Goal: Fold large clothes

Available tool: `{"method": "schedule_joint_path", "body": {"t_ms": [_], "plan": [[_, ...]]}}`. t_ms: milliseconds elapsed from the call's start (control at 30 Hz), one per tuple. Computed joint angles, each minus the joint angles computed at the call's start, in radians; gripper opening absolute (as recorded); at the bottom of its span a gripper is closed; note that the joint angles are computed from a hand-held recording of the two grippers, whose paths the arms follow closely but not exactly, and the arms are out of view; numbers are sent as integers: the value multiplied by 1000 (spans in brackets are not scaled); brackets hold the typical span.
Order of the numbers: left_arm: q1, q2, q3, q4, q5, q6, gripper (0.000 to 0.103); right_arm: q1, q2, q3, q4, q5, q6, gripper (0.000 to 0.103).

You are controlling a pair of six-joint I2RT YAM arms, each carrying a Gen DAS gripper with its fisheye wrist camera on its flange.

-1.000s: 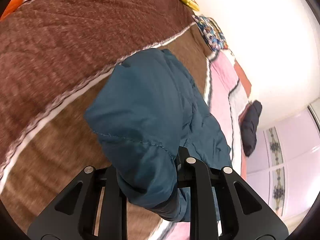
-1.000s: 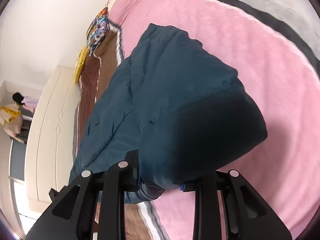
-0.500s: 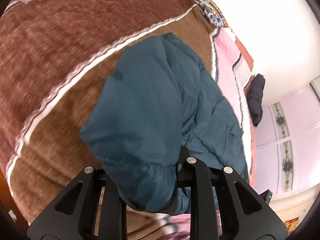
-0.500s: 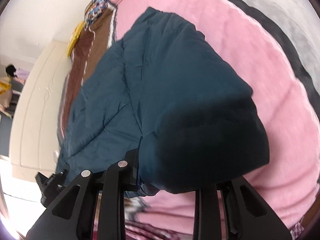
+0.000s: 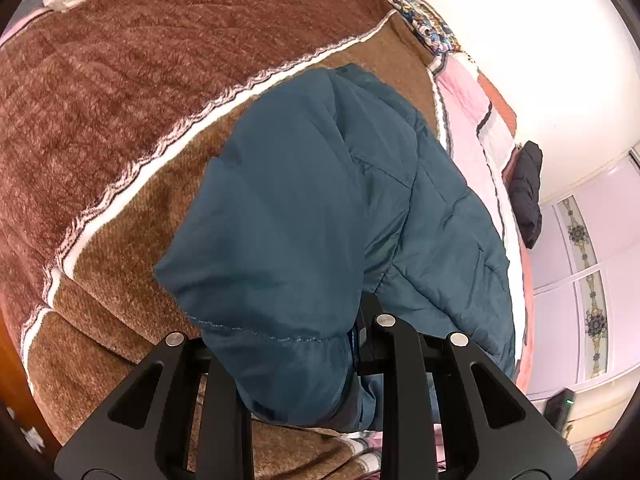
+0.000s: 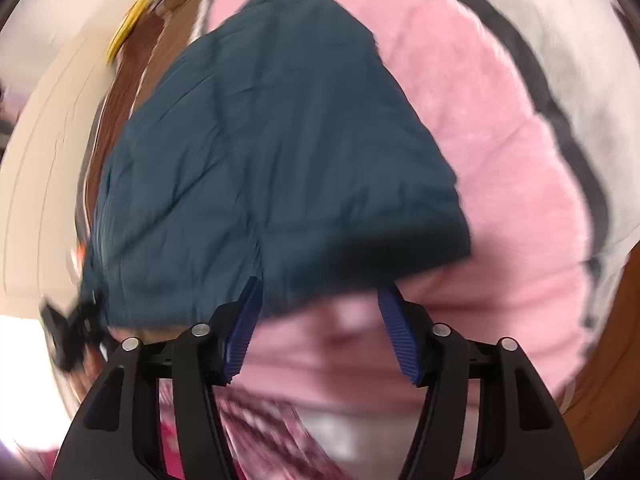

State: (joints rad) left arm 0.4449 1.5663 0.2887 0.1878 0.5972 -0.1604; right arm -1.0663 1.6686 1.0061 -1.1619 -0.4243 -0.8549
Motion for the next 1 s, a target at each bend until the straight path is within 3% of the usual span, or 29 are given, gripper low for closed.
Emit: {"method": "schedule_joint_path", "body": {"t_ms": [33,133,200,300,367,467,533,667,1000], "plan": [[0,-3,-7,9,0,2,22,-13,-22,6,-39,-1,-59,32],[11,-2,-15,25,14,3,22,-25,-89,44,-181,-52,-227,12],[18,-8,-26,29,22,8,22,69,-151,31,-222,-119,-243,11],[30,-15,-37,31,34,20,22,297,-222,-30,-159,-178,-122,8],[36,-20,-42,32,41,27,22,503,-274,-76,-51,-189,14,8],[43,-22,-46,33,54,31,22,775,-276,-117,143,-136,243,8],[52,-24,-50,32,65,38,22,855,-231,-129,239,-68,304,8],[61,-63,-64,9,102,71,22,930,-81,-134,367,47,376,5],[-24,-278,-99,-83,76,64,22,928,122,-95,447,48,427,1]]}}
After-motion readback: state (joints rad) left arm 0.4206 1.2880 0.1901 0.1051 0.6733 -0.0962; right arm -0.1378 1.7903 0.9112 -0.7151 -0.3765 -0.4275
